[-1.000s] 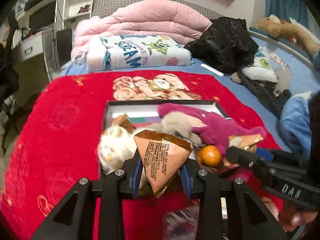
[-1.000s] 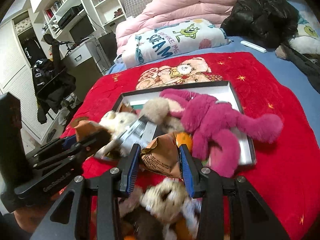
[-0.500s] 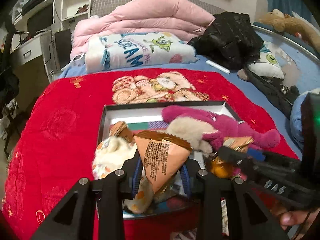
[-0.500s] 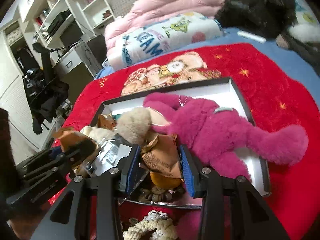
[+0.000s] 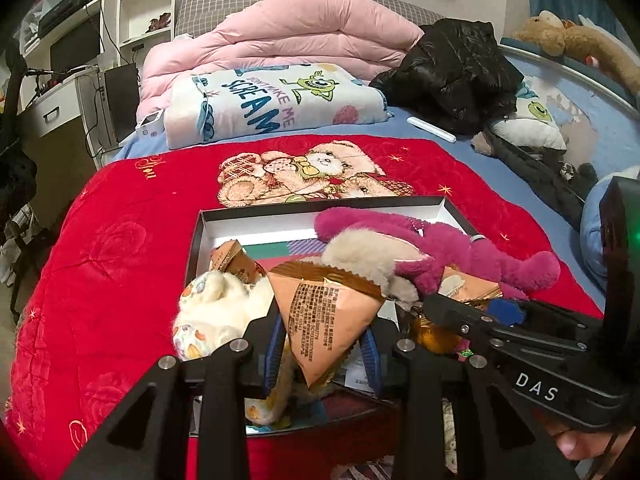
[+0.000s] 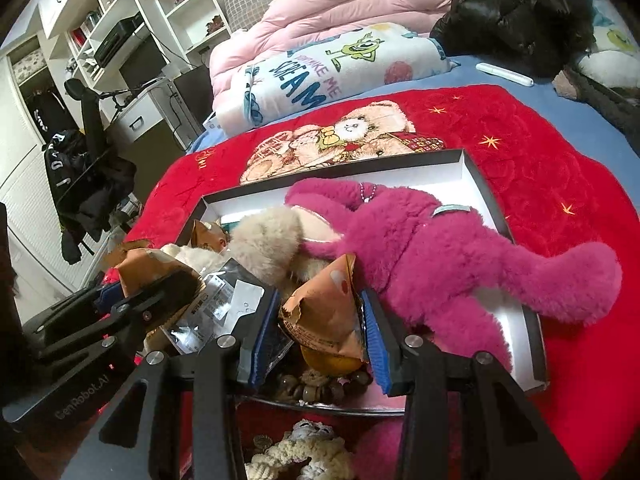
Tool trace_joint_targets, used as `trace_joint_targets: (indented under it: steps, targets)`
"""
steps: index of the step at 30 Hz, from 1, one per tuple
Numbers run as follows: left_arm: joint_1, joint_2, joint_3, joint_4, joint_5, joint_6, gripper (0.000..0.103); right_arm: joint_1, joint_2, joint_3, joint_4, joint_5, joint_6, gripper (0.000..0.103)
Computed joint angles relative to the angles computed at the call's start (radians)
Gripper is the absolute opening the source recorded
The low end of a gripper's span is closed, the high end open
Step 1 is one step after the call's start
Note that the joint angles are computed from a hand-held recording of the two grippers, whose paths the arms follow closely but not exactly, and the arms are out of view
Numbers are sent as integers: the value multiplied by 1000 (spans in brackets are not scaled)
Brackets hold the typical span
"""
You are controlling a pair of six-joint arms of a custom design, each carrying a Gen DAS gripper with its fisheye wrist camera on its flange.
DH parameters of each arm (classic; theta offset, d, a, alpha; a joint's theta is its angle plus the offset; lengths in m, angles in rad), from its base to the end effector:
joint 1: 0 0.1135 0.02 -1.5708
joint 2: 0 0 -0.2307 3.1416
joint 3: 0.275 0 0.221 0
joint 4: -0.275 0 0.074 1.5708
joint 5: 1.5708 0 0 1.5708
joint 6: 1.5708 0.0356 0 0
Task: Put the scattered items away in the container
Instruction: 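Carry both held snack packets over the dark tray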
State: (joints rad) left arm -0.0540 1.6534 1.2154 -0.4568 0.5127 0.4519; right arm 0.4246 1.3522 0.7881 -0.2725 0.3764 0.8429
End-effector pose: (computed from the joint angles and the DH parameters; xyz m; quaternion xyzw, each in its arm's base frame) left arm 0.3214 -0.0349 0.2256 0.3098 0.8625 -0.1711 0.3617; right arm 0.2364 0.0925 0.1962 0.2561 0.8830 0.0681 0.3875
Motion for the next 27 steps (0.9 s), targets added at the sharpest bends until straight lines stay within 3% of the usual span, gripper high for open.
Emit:
trace_joint_targets:
  steps: [27]
  targets:
    - [-10, 15, -13, 17, -25, -14, 35, -2, 7, 2, 3, -4, 6, 40]
